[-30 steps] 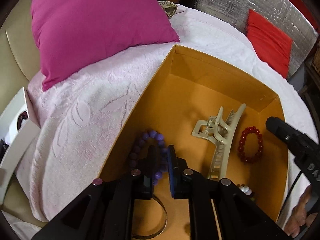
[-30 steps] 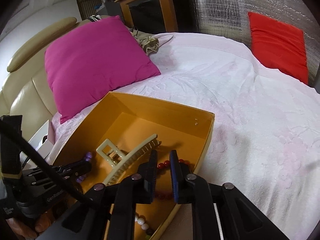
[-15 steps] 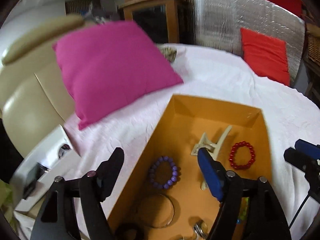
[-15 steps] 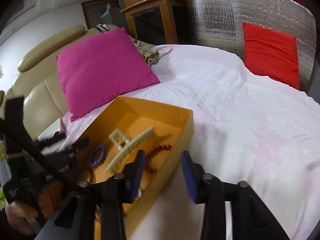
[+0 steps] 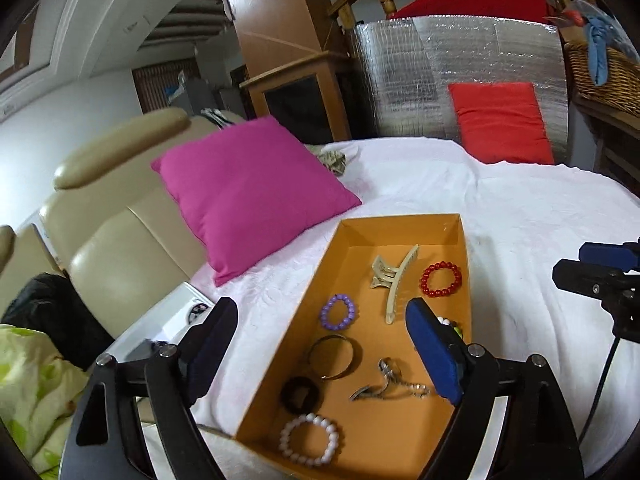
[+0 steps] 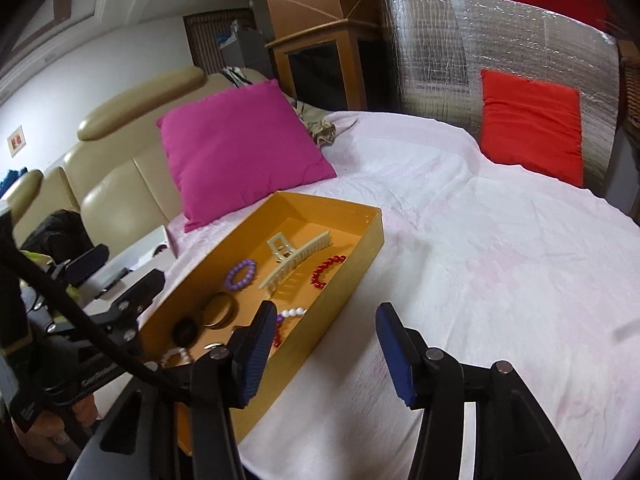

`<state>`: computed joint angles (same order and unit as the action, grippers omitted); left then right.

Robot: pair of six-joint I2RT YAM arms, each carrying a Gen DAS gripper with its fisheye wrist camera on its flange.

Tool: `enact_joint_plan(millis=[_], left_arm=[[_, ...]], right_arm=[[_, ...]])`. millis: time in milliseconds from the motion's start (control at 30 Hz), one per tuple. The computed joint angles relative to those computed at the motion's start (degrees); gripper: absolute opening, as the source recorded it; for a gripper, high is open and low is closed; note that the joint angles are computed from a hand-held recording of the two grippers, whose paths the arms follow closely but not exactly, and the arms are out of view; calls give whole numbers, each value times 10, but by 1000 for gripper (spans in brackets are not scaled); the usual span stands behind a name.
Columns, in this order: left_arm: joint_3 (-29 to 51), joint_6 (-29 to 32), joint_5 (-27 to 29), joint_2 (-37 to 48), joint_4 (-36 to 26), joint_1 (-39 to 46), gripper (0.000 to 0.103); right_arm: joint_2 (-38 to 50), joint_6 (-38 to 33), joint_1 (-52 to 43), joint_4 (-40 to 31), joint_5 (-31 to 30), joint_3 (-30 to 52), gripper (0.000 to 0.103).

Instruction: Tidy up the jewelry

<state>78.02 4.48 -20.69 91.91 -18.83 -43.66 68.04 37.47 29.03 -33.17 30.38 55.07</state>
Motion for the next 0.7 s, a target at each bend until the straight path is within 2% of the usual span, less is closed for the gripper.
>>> enact_joint_plan(millis=[233,633,700], left_arm=[[-42,13,-37,-91,-23,-18,89],[-80,29,-87,-183,-48,-45,92],[-87,34,-95,-188,-43,-46,98]], right_arm=[[-41,76,87,-64,69,9,55],[-19,198,235,-198,176,91,56],[-18,211,251,-208,189,96,56]])
